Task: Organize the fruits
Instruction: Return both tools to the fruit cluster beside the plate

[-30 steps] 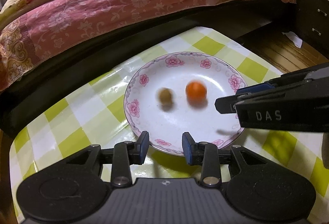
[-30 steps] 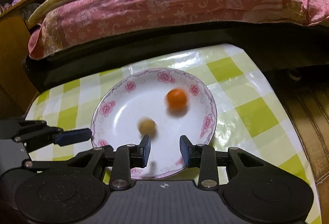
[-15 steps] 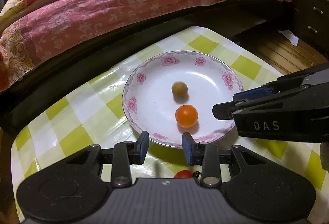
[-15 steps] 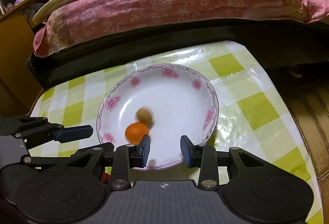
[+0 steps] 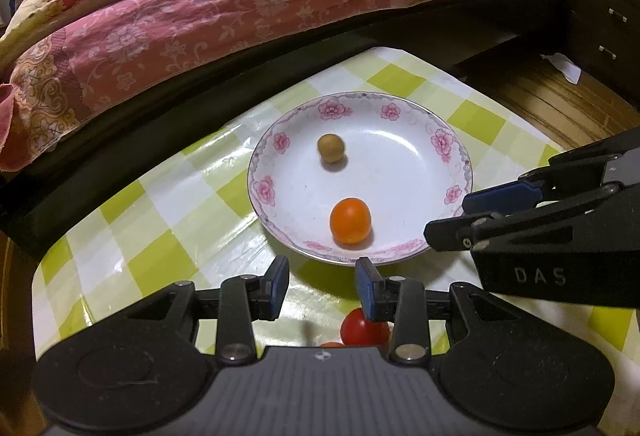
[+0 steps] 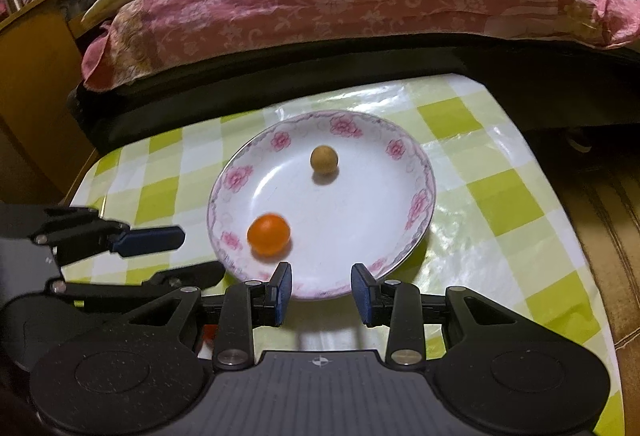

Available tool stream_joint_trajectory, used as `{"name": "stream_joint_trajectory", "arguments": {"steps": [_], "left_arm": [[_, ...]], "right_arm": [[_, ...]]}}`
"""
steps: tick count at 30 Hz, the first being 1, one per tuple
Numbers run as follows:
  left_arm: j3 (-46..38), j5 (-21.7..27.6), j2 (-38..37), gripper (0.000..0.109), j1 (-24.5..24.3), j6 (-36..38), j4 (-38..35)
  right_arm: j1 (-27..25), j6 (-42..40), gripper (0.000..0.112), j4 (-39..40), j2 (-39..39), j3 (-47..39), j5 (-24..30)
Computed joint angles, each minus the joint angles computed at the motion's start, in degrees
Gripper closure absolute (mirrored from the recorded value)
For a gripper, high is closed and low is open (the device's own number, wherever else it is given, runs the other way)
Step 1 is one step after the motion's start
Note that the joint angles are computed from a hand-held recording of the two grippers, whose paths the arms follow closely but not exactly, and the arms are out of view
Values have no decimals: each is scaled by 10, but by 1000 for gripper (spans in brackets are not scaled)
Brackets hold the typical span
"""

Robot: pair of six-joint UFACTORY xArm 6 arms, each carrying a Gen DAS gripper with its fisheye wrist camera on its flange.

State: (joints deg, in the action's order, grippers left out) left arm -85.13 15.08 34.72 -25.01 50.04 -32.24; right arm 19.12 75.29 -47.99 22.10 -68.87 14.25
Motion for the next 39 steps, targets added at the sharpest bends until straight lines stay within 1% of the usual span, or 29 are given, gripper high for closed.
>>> {"name": "stream_joint_trajectory", "arguments": {"steps": [3, 7, 12, 14, 17, 22, 24, 26, 30, 31, 34, 39], "left_arm": [[12, -9, -7, 65, -1, 9, 0], [32, -17, -22, 65, -1, 35, -17], [51, -24, -34, 63, 1, 47, -16], [61, -31, -40, 60, 1, 66, -25], [77, -31, -52, 60, 3, 107, -55], [102, -15, -74, 60, 12, 166, -99], [112, -3, -83, 60, 16, 186, -112], [122, 13, -92, 60, 20, 205, -120], [141, 51, -112, 60, 30, 260, -153], [146, 55, -115, 60, 32, 267, -155], [154, 72, -119, 60, 38, 274, -148], [161, 81, -119, 60, 38, 290, -141]], "right_arm": [[4, -10, 81, 6, -2, 4, -5], [8, -15, 80, 6, -8, 9, -5], [10, -30, 80, 18, -14, 18, -7], [12, -39, 80, 27, -13, 19, -8], [17, -68, 80, 52, -13, 22, -8], [25, -130, 79, 97, -21, 36, -12], [28, -160, 75, 118, -25, 43, -14], [31, -172, 74, 122, -30, 50, -17], [42, -266, 74, 207, -38, 65, -22], [44, -286, 74, 221, -39, 67, -23], [49, -315, 74, 223, -42, 69, -11], [57, -405, 74, 275, -43, 74, 12]]}}
